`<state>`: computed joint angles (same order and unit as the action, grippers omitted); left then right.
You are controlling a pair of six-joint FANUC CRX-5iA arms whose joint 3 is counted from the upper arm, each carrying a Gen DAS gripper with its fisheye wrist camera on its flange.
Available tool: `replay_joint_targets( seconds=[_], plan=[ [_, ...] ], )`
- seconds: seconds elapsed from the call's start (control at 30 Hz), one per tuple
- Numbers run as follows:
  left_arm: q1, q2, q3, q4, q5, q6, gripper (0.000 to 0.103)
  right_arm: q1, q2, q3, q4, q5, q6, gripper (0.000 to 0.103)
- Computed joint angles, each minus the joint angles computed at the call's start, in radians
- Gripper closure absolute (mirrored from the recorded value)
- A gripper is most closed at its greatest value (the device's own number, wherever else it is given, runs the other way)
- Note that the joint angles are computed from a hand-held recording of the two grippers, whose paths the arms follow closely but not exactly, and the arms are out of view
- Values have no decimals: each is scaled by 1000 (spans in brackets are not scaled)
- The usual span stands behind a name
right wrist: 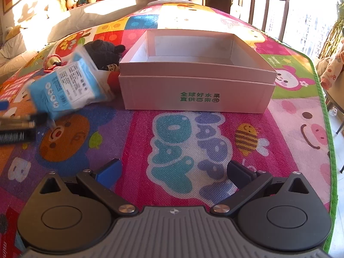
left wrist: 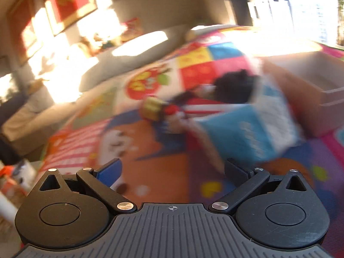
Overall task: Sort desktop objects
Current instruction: 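Move the right gripper toward the yellow corn toy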
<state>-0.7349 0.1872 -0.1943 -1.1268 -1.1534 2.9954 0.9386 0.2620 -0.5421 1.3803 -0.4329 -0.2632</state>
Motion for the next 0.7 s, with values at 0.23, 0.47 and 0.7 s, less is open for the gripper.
replay_joint_targets(
  seconds=[0.23, 0.47, 0.7],
  plan=[
    [84, -214, -168, 24, 330, -4, 0, -22, -10, -29, 122, 21, -89, 0],
    [15, -81, -60, -56, 359, -246, 0, -41, -15, -39, 168, 39, -123, 0],
    [-9, 51, 16, -112, 297, -383, 2, -37, -14, -41, 171, 32, -132, 0]
  ],
)
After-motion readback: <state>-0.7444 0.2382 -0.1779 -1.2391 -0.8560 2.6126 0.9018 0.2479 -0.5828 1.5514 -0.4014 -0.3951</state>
